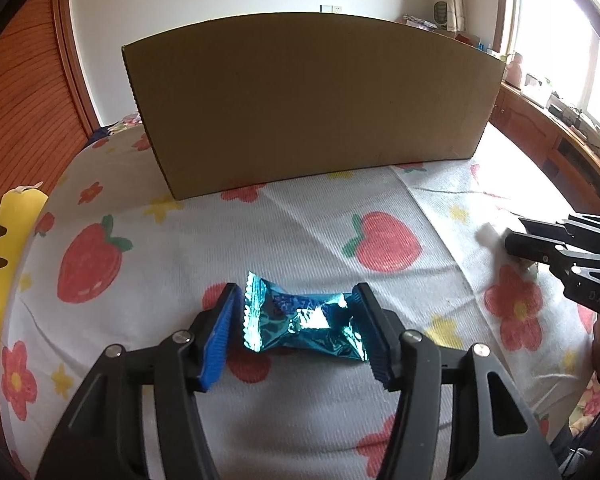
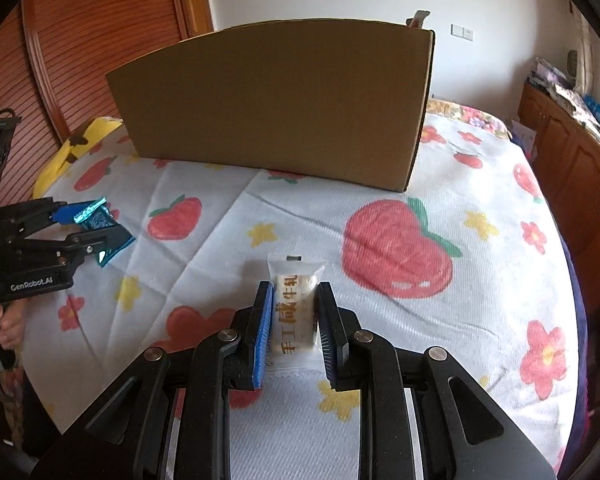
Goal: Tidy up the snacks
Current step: 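Grasp the teal-wrapped candy with the left tool while the right tool grasps the white sachet, then lift both held snacks and carry them over the cardboard box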
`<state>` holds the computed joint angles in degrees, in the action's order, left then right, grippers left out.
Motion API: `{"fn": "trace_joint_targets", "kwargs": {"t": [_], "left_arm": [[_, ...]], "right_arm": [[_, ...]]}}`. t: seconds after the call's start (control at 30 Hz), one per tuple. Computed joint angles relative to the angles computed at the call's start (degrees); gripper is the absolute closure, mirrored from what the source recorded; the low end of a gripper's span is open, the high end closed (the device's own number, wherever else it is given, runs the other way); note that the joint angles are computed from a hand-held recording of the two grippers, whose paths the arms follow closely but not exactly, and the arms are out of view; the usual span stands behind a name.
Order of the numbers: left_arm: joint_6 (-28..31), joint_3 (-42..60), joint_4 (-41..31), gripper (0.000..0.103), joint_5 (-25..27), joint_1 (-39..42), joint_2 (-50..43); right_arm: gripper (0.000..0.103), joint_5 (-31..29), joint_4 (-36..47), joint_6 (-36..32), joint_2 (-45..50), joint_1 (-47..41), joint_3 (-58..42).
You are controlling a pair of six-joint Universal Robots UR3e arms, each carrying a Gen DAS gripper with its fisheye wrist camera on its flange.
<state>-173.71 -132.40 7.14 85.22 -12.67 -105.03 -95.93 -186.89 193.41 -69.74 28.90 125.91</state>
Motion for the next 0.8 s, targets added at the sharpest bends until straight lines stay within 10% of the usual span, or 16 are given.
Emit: {"fn": "trace_joint_targets", "kwargs": {"t": [0.33, 0.8], "left_arm": [[2.10, -4.20, 5.38, 0.078, 2.20, -2.86, 1.36], [-0.43, -11.62, 8.84, 0.079, -1.19, 0.61, 11.02]], "right_arm": [[0.083, -1.39, -0.84, 0.49, 0.36, 0.58, -0.03], [0.083, -1.45, -0.65, 0.36, 0.40, 0.74, -0.09]]}}
